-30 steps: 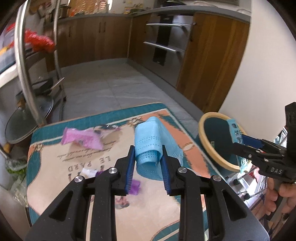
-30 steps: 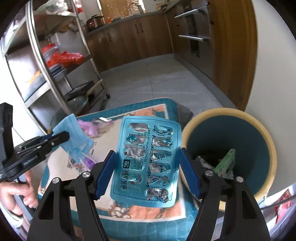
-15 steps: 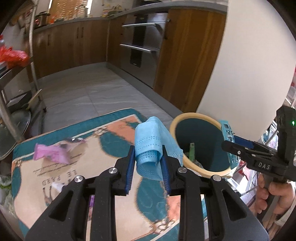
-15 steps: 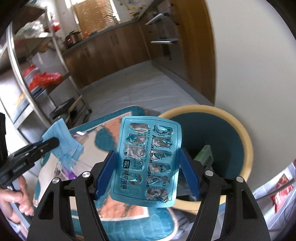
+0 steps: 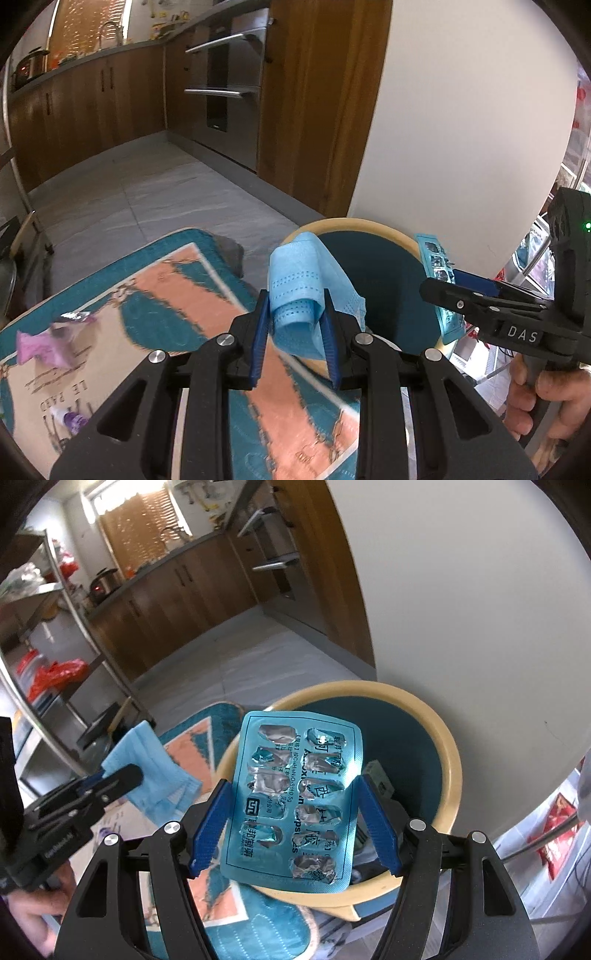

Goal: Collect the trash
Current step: 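Carry the blue mask and blister pack with both grippers over the bin, then open both grippers to drop the mask and blister pack into the bin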

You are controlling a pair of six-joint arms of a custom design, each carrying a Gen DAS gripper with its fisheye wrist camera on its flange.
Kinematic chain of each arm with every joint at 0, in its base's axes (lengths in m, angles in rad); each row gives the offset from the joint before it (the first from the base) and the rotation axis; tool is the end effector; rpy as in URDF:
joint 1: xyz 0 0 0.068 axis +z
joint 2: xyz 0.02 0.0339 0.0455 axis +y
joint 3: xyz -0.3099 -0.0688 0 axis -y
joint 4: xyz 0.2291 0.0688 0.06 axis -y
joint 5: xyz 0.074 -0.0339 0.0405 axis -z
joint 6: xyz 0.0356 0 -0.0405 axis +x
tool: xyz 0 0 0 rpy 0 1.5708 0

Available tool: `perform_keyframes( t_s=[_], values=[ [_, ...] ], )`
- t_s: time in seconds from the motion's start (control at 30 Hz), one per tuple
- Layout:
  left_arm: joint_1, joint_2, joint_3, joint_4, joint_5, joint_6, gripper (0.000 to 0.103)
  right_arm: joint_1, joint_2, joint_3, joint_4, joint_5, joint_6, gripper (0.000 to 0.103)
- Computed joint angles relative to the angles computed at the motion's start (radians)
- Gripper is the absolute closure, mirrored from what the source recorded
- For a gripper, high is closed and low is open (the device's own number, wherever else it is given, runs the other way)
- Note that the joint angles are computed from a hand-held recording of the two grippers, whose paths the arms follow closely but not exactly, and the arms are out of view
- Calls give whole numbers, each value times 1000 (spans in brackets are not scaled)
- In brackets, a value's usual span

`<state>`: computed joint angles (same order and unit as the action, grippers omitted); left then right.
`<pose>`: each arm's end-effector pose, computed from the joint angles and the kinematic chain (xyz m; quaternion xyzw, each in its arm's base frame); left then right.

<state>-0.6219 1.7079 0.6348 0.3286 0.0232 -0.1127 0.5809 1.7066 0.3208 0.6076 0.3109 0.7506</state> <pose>0.2475 -0.1784 0.1736 0.2352 0.8851 -0.1541 0.3709 0.2065 0.1226 0.1307 0.1368 0.9030 0.1232 0.3881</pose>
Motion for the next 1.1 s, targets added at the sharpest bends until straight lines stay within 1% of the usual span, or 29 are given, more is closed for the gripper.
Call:
perform_keyframes(
  t_s=[0.2, 0.4, 0.53, 0.6, 0.67, 0.77, 0.83, 0.9, 0.93, 1.1],
  values=[
    [-47, 99, 51, 27, -19, -1, 77, -26, 43, 20, -11, -16, -2, 33],
    [-64, 192, 101, 1, -26, 12, 76, -43, 114, 65, -55, -28, -8, 32],
    [-65, 216, 109, 0, -18, 13, 73, -60, 152, 86, -73, -62, -10, 32],
    [-64, 215, 106, 2, -15, 12, 67, -65, 164, 91, -74, -71, -2, 31],
    [-60, 203, 88, 26, -21, 7, 53, -66, 163, 87, -73, -71, 3, 31],
    [-50, 181, 71, 37, -24, -2, 52, -59, 152, 79, -70, -60, 11, 27],
    [-38, 164, 62, 37, -19, -9, 50, -56, 145, 67, -60, -54, 18, 26],
    [-26, 144, 48, 43, -15, -13, 43, -60, 137, 57, -56, -56, 23, 26],
    [-20, 133, 35, 53, -16, -13, 37, -59, 135, 56, -57, -54, 24, 26],
    [15, 75, -10, 44, -30, -1, 31, -39, 118, 64, -60, -33, 21, 26]
  ],
)
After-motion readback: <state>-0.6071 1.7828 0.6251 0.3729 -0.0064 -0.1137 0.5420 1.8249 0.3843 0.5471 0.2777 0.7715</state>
